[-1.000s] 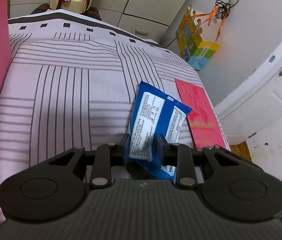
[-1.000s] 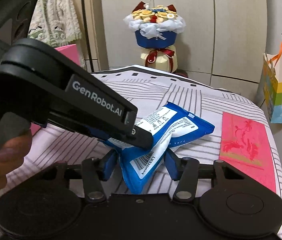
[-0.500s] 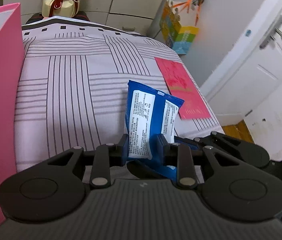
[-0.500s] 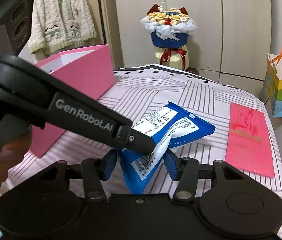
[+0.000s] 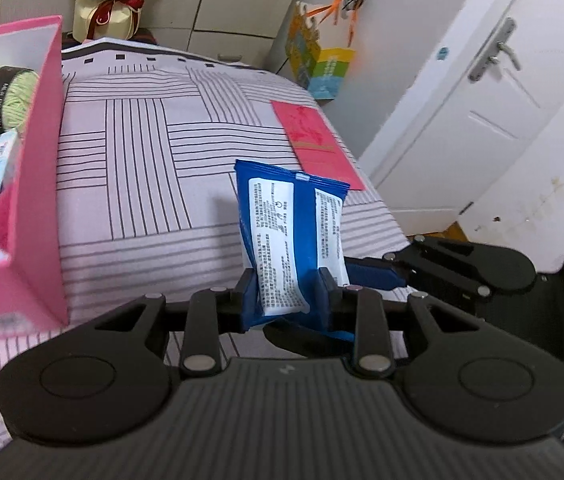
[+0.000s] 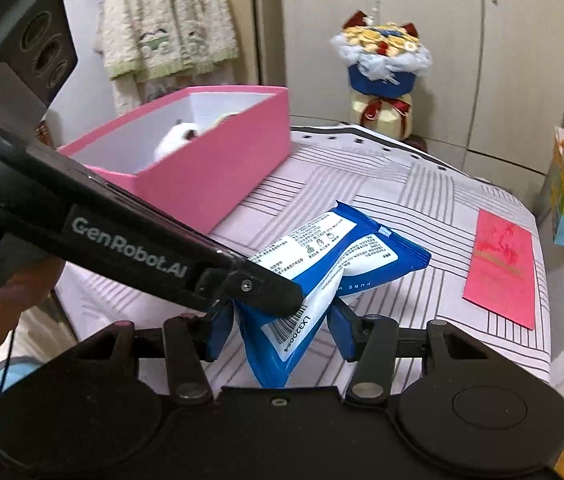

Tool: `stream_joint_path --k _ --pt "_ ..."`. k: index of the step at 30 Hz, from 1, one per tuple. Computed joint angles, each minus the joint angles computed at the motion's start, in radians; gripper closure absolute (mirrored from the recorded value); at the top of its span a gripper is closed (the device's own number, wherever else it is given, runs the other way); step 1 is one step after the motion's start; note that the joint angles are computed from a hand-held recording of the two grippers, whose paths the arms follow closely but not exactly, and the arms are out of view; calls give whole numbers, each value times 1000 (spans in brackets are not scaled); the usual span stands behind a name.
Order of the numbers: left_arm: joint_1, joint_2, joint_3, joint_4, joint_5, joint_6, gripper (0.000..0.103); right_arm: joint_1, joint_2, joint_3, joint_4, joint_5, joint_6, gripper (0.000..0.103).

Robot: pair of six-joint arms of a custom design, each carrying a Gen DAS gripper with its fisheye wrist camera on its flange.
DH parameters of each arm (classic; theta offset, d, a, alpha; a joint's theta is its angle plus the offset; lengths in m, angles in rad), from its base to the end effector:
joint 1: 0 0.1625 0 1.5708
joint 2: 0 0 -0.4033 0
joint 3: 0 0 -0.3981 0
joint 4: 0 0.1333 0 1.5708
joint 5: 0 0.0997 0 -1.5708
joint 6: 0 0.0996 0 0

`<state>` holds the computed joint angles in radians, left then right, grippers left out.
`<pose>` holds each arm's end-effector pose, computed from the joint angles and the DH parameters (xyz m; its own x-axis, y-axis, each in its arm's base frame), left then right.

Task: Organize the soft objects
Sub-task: 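Carry the wipes pack with both grippers into the pink box and open both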

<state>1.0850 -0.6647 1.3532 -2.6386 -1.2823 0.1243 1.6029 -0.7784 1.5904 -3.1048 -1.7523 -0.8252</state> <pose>-0.2086 -0.7412 0.1065 -0.8363 0.4536 -0.3082 0.5416 0.7712 -0.3346 0.1378 -0.6966 0.1492 -0.6518 -0.4916 0.5774 -0.7414 0.5733 -0.3488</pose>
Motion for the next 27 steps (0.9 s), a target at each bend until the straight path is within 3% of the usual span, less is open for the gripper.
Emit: stream_joint_path --k 6,13,19,27 --pt "-10 -112 133 -95 -22 30 73 46 -33 37 5 22 -30 46" --pt "-3 -207 223 -237 7 68 73 99 23 -21 -9 80 -96 45" --pt "22 -232 206 -295 60 89 71 136 128 -147 17 131 -159 45" --pt "83 -211 97 -250 117 50 71 150 289 -416 225 171 -97 45"
